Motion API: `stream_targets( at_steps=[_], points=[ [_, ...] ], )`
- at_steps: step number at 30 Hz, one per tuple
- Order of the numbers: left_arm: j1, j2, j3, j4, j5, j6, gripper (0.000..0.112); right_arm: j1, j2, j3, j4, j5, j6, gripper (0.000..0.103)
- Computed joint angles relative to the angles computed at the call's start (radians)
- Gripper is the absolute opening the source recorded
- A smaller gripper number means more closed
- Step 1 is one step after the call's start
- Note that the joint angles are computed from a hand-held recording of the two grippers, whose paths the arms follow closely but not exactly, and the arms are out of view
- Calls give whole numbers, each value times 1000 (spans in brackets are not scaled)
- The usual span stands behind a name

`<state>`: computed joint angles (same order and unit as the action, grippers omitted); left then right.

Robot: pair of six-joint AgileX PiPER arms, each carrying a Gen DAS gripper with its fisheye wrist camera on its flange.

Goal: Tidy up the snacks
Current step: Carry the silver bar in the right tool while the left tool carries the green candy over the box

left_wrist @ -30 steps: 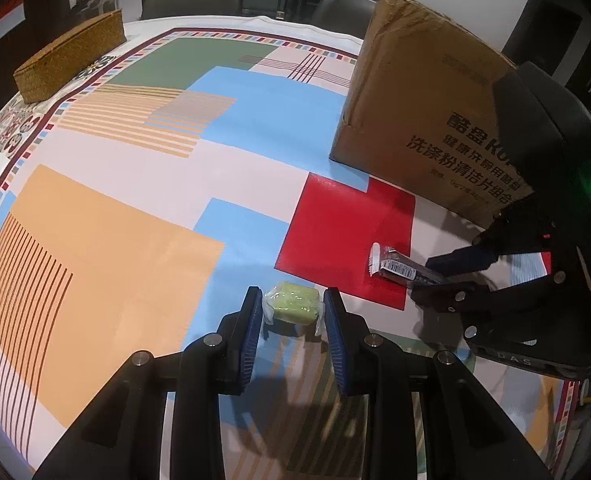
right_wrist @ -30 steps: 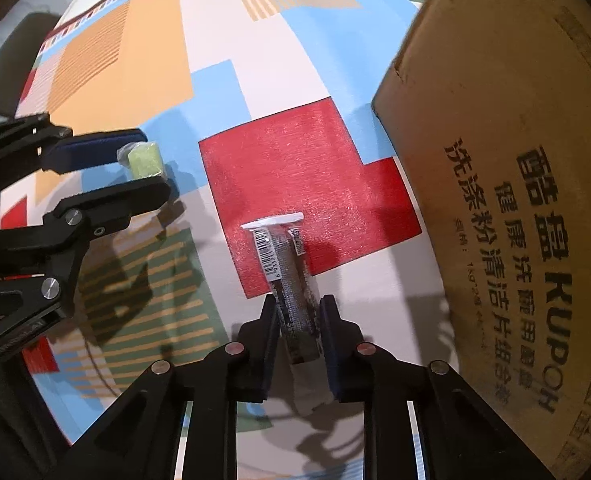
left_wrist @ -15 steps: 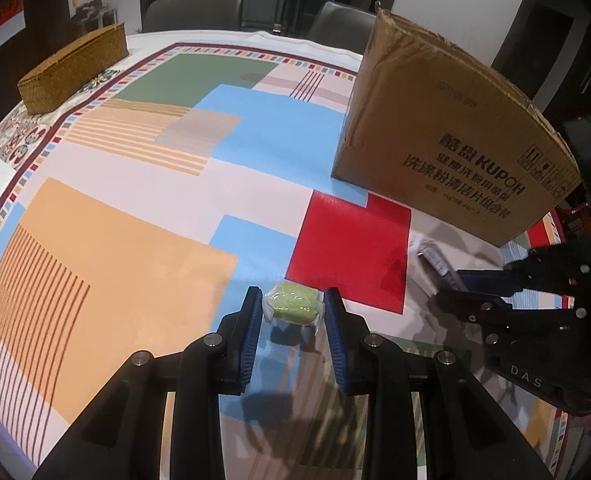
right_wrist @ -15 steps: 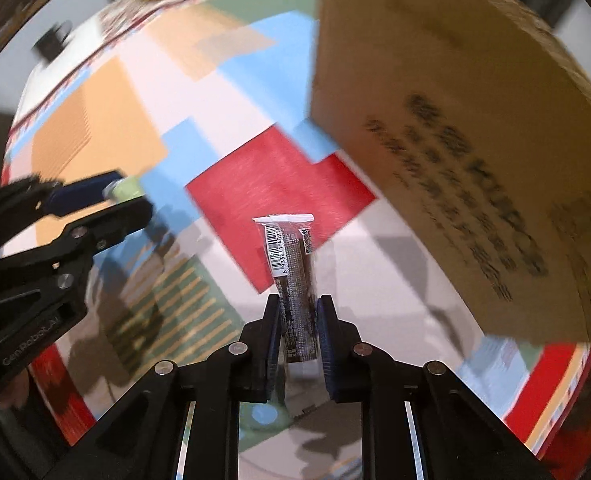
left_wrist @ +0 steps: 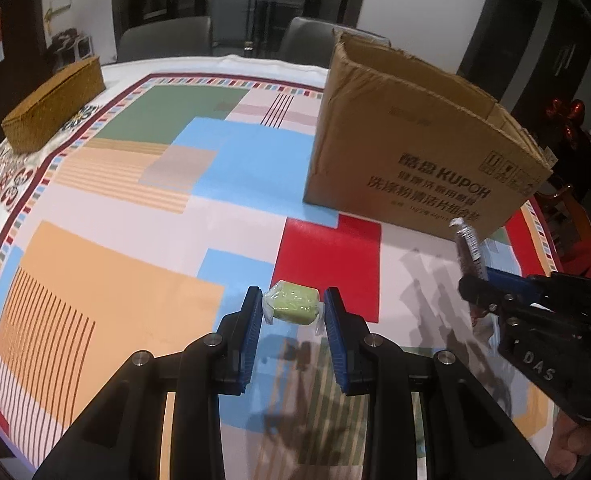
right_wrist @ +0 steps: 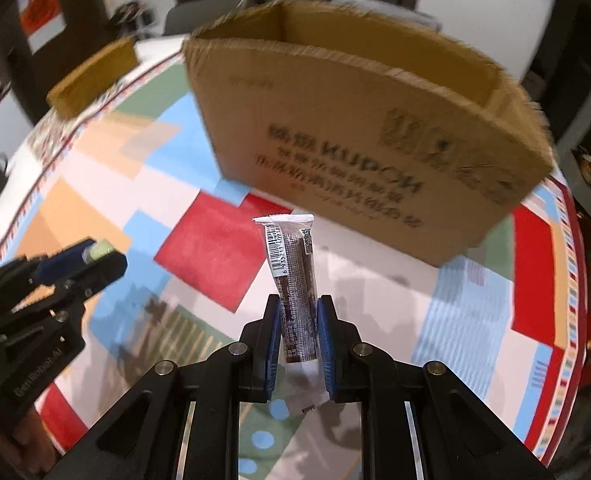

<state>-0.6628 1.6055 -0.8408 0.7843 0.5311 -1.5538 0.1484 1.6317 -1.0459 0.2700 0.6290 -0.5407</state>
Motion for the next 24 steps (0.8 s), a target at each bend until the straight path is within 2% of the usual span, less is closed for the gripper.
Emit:
stream_targets(
  at_steps=[13,19,24],
  points=[
    [-6,-78,-78,1,70,111,31,9,-186,40,-6,-39,204,19],
    [3,-111,-145,5,110,186,31,23,-225,19,-48,-51,303,19],
    [19,-116,-204,-5,112,259,31,19,-243,-10,-66,-51,349,19]
  ],
)
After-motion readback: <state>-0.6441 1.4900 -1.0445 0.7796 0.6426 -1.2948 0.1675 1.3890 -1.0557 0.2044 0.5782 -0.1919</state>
